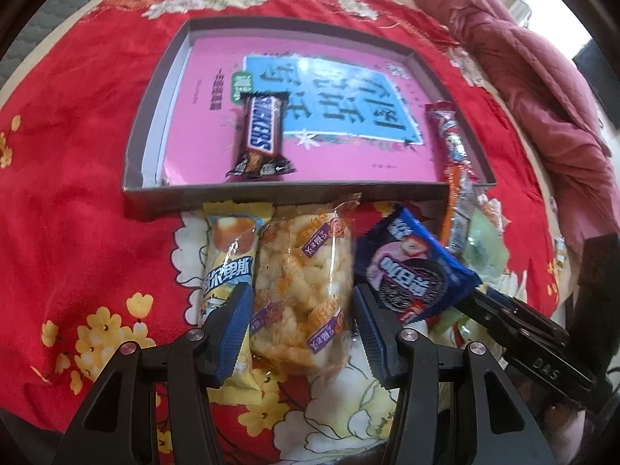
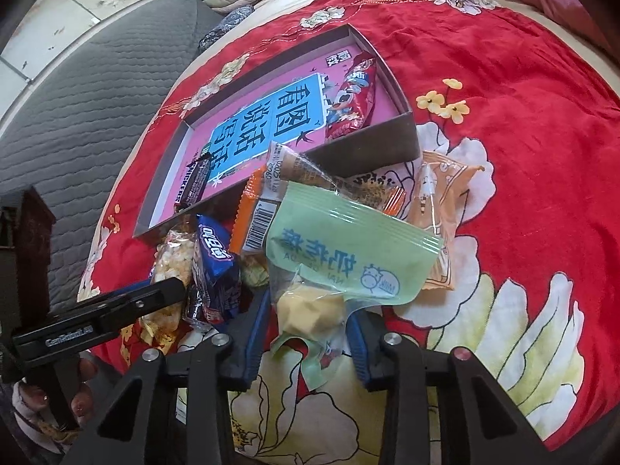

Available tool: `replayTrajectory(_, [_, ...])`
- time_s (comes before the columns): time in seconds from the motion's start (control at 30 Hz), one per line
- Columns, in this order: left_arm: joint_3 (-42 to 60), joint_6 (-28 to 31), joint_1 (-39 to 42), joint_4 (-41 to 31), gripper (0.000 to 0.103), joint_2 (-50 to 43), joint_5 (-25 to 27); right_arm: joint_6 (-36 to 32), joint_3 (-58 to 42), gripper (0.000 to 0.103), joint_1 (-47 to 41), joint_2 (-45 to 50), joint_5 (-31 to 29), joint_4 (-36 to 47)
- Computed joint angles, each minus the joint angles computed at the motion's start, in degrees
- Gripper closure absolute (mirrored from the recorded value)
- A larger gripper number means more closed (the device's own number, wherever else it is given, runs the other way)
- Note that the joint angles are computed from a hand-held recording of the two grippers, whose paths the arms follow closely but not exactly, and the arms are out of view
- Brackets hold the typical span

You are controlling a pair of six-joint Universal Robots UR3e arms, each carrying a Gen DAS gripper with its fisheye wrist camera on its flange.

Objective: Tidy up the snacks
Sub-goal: 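Grasp pale green candy bag with right tool while left grasps puff bag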

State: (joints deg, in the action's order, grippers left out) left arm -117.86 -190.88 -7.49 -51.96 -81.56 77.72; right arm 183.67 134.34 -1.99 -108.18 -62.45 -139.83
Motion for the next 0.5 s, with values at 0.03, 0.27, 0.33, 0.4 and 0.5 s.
replayTrajectory(0.03, [-0.3,0.2,0.4,0.0,0.048,-0.2,-1.0,0.0,0.1,0.065,-0.1,0.0,0.1,0.0])
replayTrajectory(0.27, [-2.5,0.4,2.2,1.7,0.049,0.1,-3.8,-0.3,0.4,0.065,-0.3,-0.1,0.6,-0.2])
replayTrajectory(0.33, [-3.7,0.6,3.6,2.1,0.049,1.0,-5.7,-0.2,0.4,0.065,-0.3,-0.1,0.5,-0.2])
replayTrajectory(0.4, [-4.5,0.9,4.6,2.2,0.05,2.1,-7.0,-0.3,0.4,0.065,-0.3,-0.2,0.5,-0.2])
replayTrajectory(0.5, [-5.1,1.0,5.5,1.7,0.05,3.4,-8.4,-0.3,0.5,0.065,-0.3,-0.4,0.6,-0.2])
